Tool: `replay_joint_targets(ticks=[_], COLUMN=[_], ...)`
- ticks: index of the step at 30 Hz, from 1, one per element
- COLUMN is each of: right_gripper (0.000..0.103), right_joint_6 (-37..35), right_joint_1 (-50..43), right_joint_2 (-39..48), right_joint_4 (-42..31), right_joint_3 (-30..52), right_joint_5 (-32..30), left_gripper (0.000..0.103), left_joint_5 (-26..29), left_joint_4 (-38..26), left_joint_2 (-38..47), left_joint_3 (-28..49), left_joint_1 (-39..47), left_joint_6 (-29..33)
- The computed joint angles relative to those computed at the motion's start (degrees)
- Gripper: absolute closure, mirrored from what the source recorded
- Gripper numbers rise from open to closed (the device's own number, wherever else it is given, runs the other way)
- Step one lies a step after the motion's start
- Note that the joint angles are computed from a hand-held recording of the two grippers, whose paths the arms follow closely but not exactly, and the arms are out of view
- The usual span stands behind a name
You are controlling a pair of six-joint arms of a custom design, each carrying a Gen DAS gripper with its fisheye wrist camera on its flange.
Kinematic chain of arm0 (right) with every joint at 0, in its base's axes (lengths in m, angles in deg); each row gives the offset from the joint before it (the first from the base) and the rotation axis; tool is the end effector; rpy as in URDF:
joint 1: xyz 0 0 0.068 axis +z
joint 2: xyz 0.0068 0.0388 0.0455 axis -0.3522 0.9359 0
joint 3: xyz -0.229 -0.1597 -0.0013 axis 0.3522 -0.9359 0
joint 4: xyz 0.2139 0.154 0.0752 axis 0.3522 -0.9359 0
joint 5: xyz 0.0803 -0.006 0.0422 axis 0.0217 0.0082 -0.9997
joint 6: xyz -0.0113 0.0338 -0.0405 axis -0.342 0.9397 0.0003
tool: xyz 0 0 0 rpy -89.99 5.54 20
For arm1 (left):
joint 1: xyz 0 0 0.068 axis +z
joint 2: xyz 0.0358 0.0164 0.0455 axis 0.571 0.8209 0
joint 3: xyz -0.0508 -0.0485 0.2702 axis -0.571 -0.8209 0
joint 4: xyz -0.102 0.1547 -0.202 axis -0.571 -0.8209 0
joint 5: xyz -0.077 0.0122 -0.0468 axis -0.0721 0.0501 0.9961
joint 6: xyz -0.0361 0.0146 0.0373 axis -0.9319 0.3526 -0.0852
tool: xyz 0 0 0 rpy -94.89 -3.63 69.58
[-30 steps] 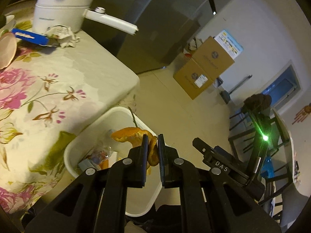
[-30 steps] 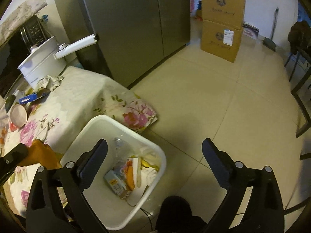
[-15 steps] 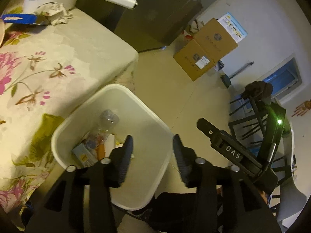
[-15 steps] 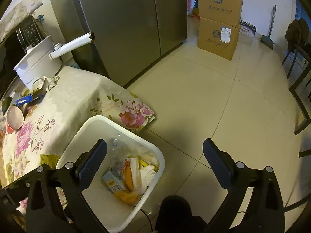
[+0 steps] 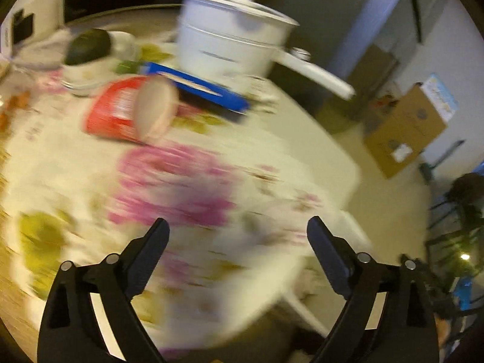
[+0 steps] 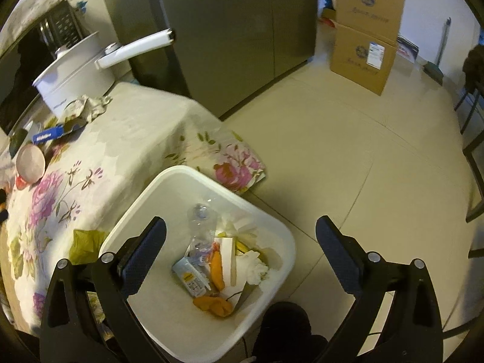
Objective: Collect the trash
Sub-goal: 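Grasp the red paper noodle cup on the table with the left tool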
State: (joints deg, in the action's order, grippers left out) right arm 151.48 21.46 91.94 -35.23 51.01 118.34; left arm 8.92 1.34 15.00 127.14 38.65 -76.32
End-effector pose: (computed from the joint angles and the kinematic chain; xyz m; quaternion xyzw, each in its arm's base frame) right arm 0.2319 0.1862 0.1726 0.2502 0.9272 -0.0364 0.2765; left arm 0.3794 0.0114 0.2010 0.0903 0.9468 -0.1652 0.2611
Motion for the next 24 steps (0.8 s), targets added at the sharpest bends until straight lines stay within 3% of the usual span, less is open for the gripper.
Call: replay_joint_targets(ticks=[7,16,19,24], right_gripper=[0.008,0.008,0.008,0.008], right_joint_6=[-2.7,-5.5,-6.3,-6.9], right_joint_1=[0.9,0.8,0.7,0.5], right_joint_2=[7.7,13.9,15.5,16.8], right_joint_4=[-0.7,-1.3,-1.8,-2.3], right_joint_3=[6.9,12.6,13.8,14.8], right_joint_5=[-0.3,-1.1,-1.6,-2.0], left_gripper=[0.008,0.007,0.007,0.007], left_joint_5=[-2.2,3.6,5.6,4.7], left_joint_4=[-4.1,-11.3,-16.5,-21.7], left_joint_2=[14.3,28.3,33.5,39.8], left_joint_3=[15.7,34.7,43.4,54.0], left_joint_1=[7.5,8.9,8.9,7.7], left_joint_6=[12.9,15.9,17.0,18.6])
